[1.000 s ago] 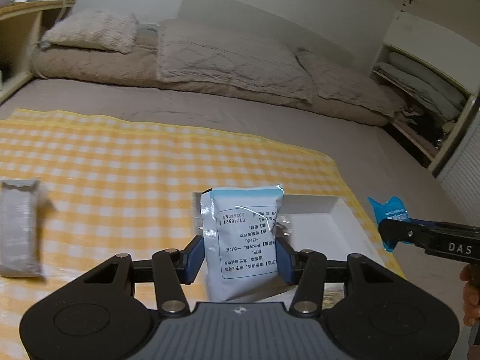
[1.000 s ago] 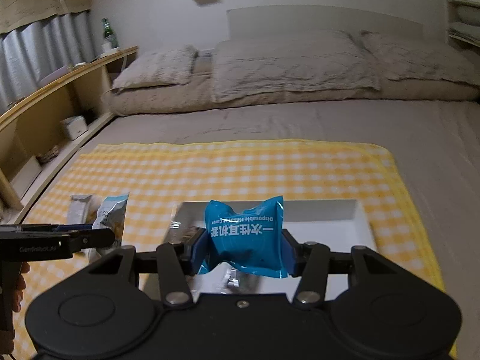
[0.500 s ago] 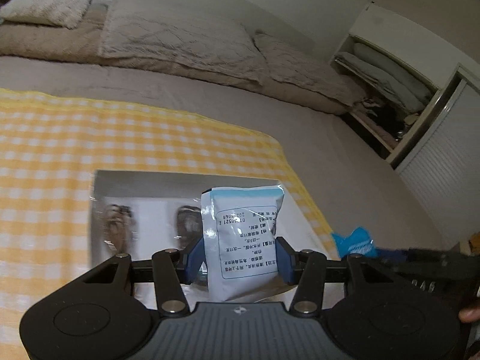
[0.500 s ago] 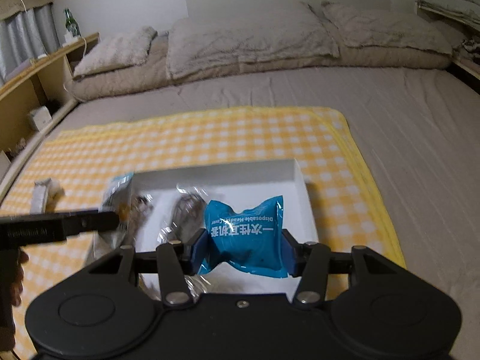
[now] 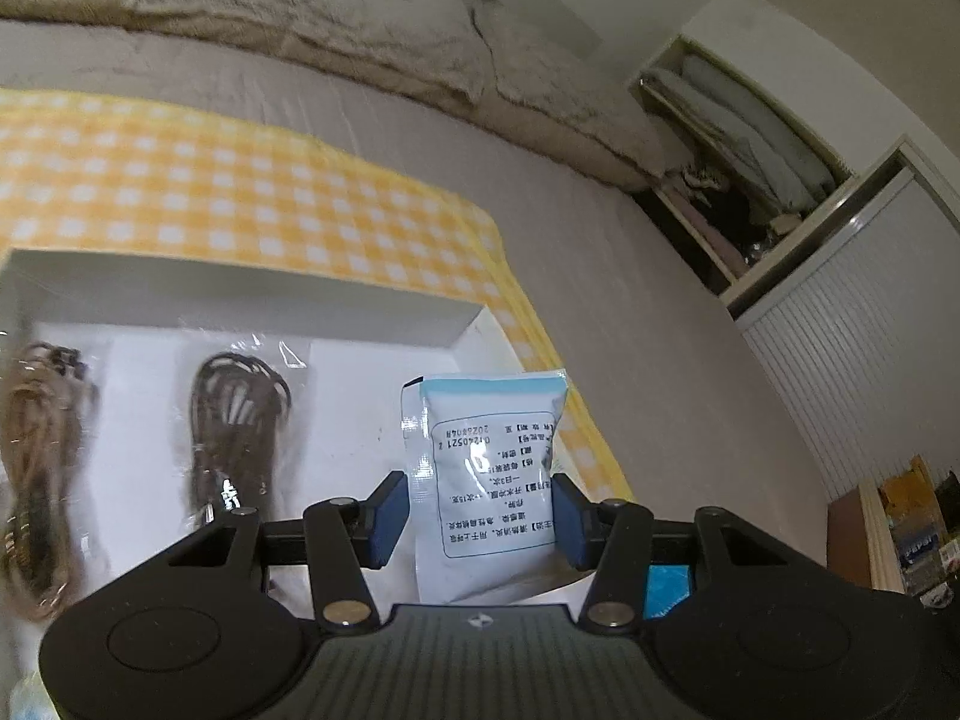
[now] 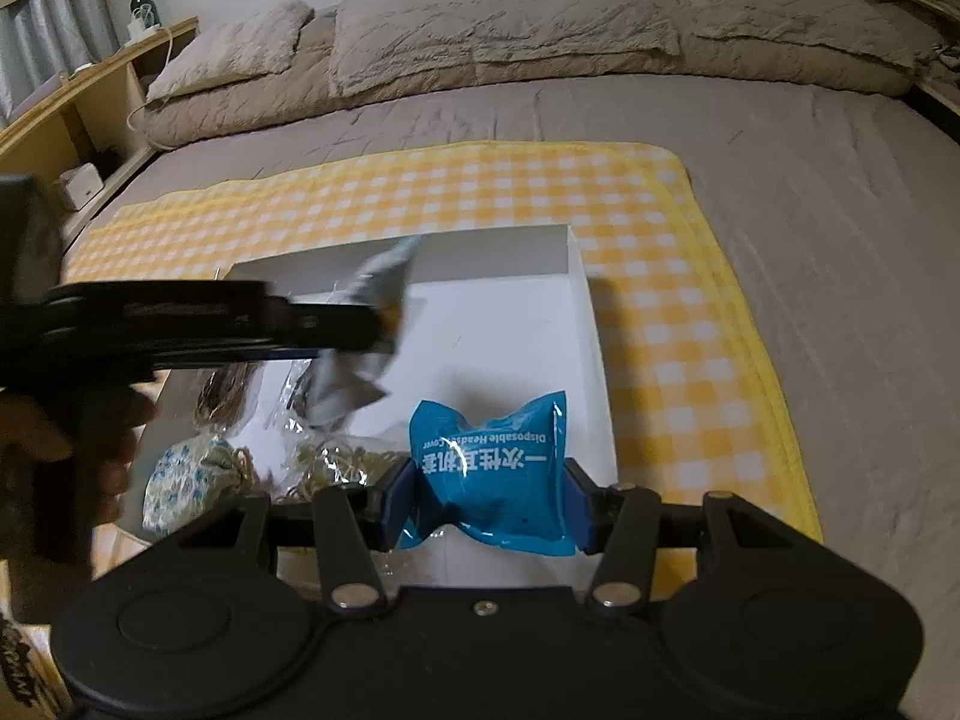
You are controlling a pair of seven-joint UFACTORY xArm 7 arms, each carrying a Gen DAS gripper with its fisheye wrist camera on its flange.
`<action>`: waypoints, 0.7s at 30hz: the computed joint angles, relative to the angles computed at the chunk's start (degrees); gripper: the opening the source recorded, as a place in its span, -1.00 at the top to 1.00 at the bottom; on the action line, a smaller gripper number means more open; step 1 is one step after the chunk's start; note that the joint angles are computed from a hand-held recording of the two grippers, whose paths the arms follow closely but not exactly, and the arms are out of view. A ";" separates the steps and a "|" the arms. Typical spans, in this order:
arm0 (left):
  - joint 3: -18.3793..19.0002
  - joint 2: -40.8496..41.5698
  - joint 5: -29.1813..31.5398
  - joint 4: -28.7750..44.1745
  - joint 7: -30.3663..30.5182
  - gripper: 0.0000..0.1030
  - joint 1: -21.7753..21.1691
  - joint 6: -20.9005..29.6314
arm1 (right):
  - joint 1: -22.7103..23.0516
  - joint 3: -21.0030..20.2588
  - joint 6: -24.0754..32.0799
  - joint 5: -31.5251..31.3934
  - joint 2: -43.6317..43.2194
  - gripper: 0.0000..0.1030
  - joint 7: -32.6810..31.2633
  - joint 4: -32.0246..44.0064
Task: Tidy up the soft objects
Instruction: 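Carry the white packet and blue packet into the white box and release both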
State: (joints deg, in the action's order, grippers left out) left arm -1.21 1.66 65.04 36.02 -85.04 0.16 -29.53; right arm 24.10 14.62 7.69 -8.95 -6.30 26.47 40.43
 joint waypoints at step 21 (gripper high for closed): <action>-5.74 5.29 -13.03 1.18 12.09 0.00 5.59 10.21 | 2.98 -1.64 1.71 12.54 3.07 -0.01 -13.08 1.69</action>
